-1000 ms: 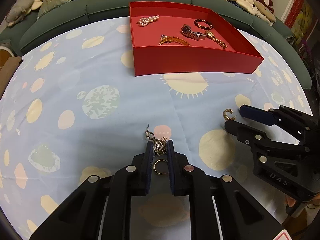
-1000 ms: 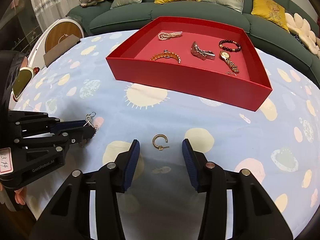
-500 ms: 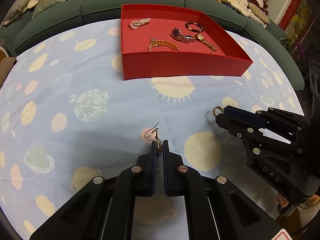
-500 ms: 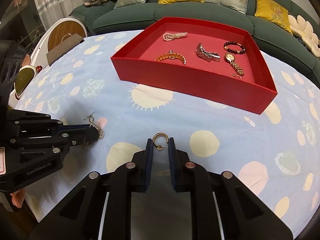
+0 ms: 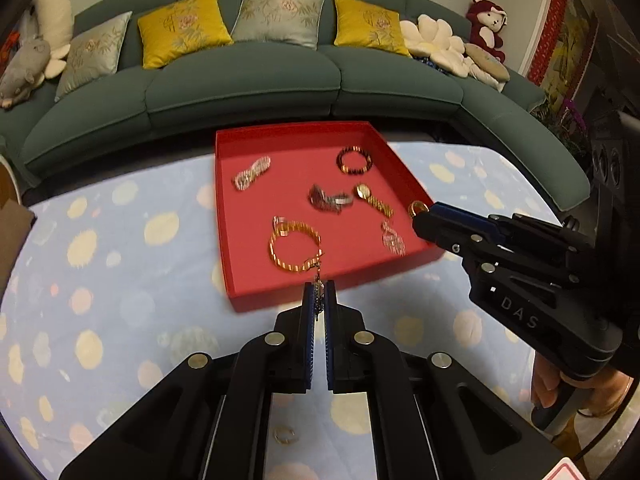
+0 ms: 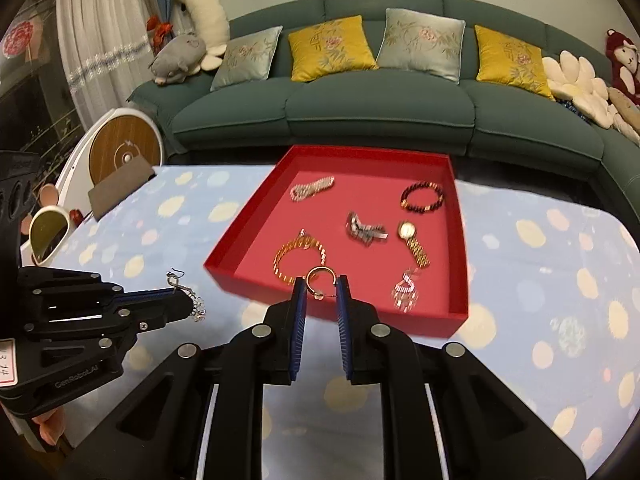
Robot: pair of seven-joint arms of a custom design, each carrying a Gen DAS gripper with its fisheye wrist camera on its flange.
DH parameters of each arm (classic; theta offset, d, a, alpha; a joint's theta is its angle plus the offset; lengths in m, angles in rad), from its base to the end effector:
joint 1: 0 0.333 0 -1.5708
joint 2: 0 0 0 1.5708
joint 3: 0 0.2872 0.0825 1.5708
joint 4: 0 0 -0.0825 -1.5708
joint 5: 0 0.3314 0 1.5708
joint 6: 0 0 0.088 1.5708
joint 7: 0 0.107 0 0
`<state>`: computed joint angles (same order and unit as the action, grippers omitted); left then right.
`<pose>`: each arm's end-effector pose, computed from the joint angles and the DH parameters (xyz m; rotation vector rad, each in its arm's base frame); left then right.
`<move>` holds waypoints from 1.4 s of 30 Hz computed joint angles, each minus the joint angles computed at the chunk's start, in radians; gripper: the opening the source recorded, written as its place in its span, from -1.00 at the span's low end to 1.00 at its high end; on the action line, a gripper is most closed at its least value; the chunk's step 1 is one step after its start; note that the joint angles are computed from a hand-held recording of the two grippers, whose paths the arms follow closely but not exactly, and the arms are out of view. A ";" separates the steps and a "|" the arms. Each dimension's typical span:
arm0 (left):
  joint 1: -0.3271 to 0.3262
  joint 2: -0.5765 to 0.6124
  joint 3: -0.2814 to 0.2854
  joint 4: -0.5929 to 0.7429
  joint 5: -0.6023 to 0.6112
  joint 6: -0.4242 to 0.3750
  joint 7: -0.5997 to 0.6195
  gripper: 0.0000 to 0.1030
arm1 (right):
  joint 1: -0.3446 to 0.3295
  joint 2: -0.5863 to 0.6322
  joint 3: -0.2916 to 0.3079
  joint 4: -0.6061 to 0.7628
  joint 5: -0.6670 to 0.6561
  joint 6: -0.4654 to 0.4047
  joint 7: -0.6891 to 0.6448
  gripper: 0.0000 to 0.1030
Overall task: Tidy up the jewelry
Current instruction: 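Carry the pendant and gold hoop earring into the red box and open both tools, then grasp the second gold hoop earring from the cloth with the left tool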
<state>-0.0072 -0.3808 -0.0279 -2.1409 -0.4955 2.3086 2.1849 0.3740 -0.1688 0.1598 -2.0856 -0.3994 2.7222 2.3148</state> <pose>0.4416 -0.0270 0.6057 -1.4916 2.2908 -0.9116 0.4294 0.2768 0.5802 -1.7439 1.5828 -0.5470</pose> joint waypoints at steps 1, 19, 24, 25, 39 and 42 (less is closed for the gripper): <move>-0.001 0.029 -0.010 0.031 0.006 0.026 -0.006 -0.95 | -0.009 0.014 -0.005 0.014 -0.004 0.007 0.008 -0.72; -0.009 0.364 -0.084 0.246 0.177 0.162 -0.281 -0.72 | -0.026 0.132 -0.045 0.059 -0.013 -0.006 0.045 -0.59; 0.000 0.325 -0.078 0.209 0.198 0.211 -0.302 -0.29 | -0.037 0.102 -0.042 0.048 -0.093 0.013 0.117 -0.37; 0.002 0.312 -0.075 0.202 0.193 0.211 -0.298 -0.29 | -0.038 0.094 -0.040 0.045 -0.105 0.017 0.127 -0.36; 0.064 -0.067 -0.018 -0.143 0.217 0.094 -0.215 -0.13 | -0.004 -0.120 0.013 -0.128 -0.040 0.013 0.097 -0.35; 0.073 -0.124 -0.014 -0.218 0.230 0.042 -0.208 -0.13 | 0.011 -0.169 0.029 -0.180 -0.016 -0.007 0.093 -0.35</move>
